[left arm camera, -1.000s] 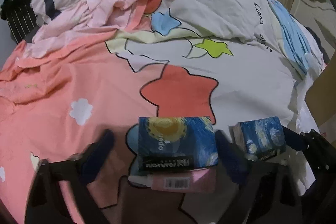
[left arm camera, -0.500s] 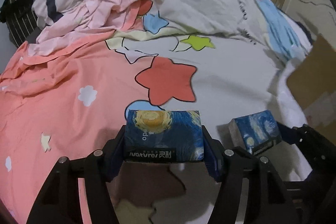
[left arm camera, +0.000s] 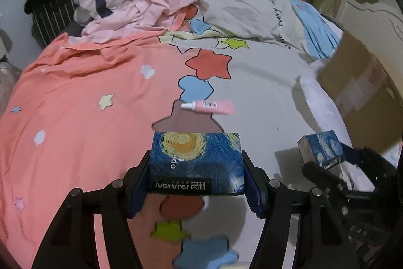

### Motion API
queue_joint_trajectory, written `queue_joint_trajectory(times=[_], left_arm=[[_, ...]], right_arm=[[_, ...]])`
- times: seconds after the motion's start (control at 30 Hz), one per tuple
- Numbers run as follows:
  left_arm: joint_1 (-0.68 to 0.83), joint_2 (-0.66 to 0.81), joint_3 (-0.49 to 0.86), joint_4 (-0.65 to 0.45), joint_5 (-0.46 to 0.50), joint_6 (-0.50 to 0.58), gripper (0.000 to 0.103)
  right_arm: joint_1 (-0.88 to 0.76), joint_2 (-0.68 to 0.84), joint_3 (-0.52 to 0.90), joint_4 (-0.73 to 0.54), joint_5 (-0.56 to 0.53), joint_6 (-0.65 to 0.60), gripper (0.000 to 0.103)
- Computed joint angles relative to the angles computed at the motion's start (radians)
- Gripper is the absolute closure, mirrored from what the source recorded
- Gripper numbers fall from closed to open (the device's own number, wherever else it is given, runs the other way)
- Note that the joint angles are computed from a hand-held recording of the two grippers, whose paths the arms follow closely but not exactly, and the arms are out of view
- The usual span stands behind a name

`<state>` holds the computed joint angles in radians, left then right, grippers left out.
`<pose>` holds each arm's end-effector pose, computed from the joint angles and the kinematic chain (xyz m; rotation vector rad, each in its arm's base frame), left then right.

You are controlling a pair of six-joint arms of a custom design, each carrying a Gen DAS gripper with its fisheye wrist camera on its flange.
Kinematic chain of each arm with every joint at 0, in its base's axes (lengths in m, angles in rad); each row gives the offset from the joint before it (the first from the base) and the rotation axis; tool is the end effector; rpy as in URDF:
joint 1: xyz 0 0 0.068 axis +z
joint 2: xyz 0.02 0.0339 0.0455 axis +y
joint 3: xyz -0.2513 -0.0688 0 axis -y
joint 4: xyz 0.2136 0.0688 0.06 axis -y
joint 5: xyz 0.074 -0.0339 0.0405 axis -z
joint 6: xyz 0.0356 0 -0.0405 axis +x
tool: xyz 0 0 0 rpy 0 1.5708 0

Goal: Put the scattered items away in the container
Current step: 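Carry both tissue packs in both grippers over the cardboard box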

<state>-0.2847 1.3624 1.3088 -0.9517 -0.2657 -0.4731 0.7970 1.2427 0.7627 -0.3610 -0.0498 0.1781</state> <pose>0.2354 -0.0592 0.3164 -0.3347 2.5012 0.0421 0.1589 0.1652 0.2243 -0.7757 2.3490 0.4971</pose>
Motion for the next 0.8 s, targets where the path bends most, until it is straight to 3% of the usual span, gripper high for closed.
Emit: queue_joint_trajectory(times=[0.27, 0.4, 0.57, 0.8], left_arm=[[-0.218, -0.113, 0.003, -0.155, -0.137, -0.158, 0.038], [-0.323, -0.128, 0.02, -0.227, -0.159, -0.251, 0.038], [-0.485, -0.116, 0.083, -0.325, -0.258, -0.393, 0.038], [-0.635, -0.07, 0.183, -0.424, -0.321, -0.526, 0.038]], right_arm=[[0.089, -0.224, -0.075, -0.119, 0.058, 0.045, 0.038], [0.135, -0.344, -0.083, -0.206, 0.097, 0.068, 0.038], [0.215, -0.482, -0.048, -0.338, 0.17, 0.104, 0.037], [0.331, -0.604, 0.034, -0.5, 0.297, 0.157, 0.037]])
